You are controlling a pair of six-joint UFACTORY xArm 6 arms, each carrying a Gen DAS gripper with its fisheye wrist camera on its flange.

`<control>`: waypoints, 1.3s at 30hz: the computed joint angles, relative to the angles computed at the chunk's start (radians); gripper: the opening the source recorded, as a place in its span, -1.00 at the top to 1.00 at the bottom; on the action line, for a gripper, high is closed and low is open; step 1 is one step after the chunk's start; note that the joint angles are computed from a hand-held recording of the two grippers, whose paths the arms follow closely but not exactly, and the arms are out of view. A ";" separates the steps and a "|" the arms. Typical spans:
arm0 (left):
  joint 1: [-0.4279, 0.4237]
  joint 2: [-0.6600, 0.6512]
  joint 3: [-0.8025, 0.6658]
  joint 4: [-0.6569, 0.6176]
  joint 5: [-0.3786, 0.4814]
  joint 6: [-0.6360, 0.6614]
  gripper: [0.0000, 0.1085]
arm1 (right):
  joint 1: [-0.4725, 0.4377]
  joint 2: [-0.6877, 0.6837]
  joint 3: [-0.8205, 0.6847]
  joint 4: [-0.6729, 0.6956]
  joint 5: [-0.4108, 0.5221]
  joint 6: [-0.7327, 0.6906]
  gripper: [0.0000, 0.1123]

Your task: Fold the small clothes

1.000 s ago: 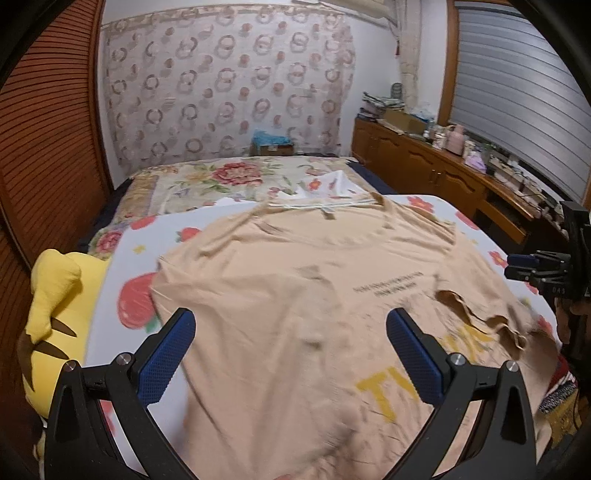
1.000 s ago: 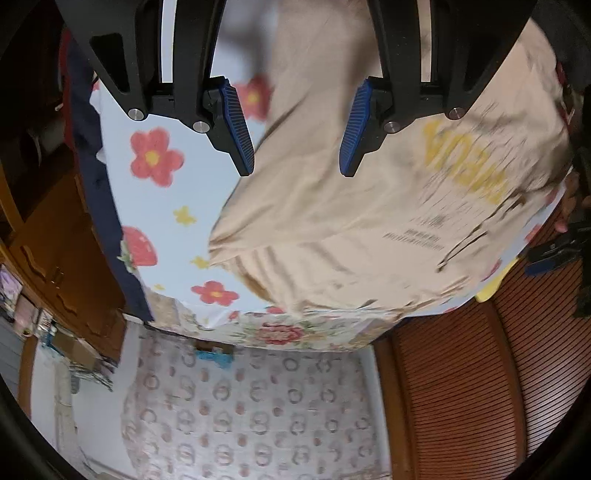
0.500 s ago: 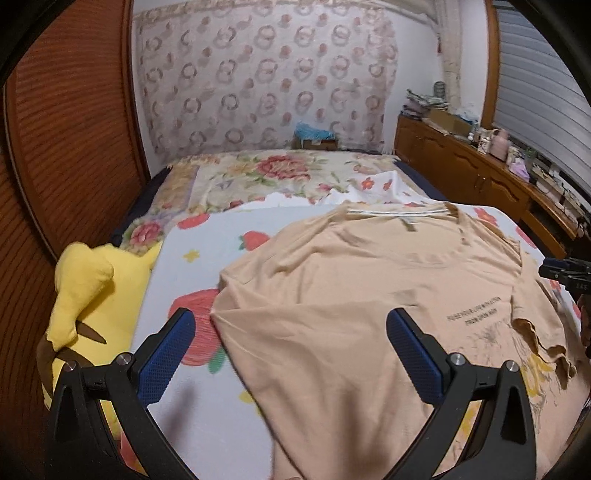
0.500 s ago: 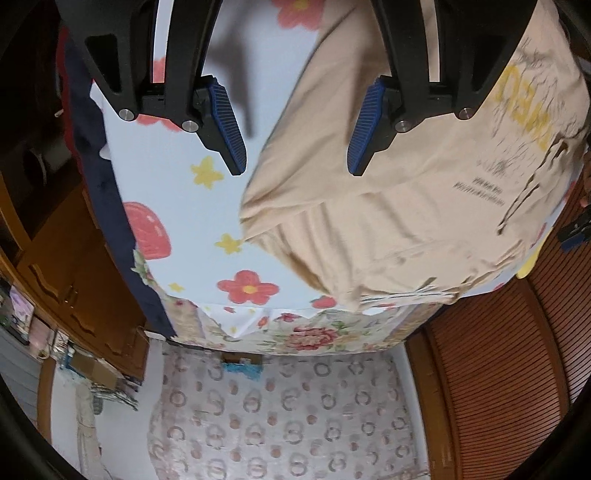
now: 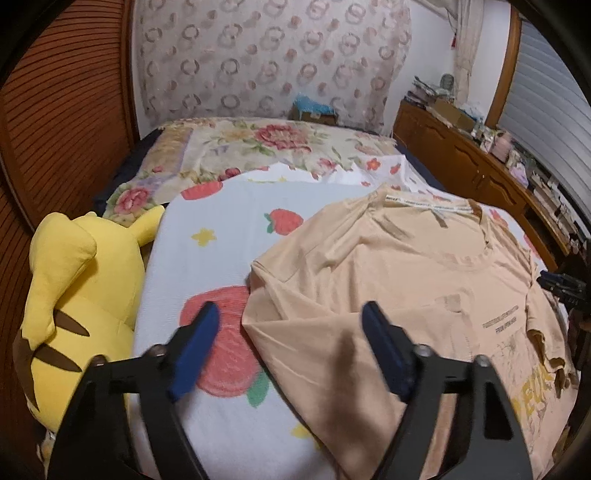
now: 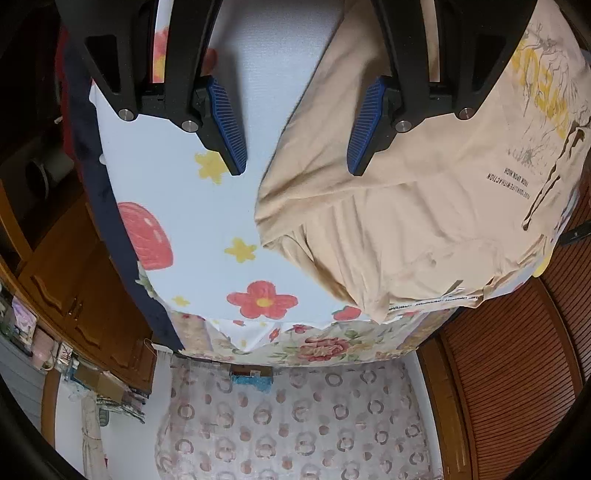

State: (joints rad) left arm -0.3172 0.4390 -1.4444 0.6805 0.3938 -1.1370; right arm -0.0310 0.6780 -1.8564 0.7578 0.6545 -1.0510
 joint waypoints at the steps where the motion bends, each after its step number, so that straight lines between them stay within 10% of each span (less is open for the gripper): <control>1: 0.001 0.013 -0.017 -0.039 0.012 0.041 -0.21 | 0.000 0.003 -0.004 -0.002 0.001 0.002 -0.06; 11: 0.020 0.074 -0.089 -0.121 0.051 0.123 -0.10 | -0.001 0.018 -0.025 -0.007 0.005 0.006 -0.06; 25: 0.024 0.074 -0.087 -0.181 0.016 0.186 0.93 | 0.001 0.189 -0.327 -0.180 0.130 0.172 0.17; 28: 0.016 0.043 -0.052 -0.136 -0.037 0.148 0.94 | 0.005 0.208 -0.367 -0.170 0.165 0.152 0.85; 39: -0.029 -0.147 0.078 0.264 -0.121 -0.221 0.95 | -0.003 -0.051 -0.044 0.092 0.157 -0.130 0.89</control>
State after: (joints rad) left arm -0.3463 0.2916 -1.3665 0.9449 0.2729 -1.3575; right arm -0.0339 0.6270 -1.9003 0.8500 0.8111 -1.1806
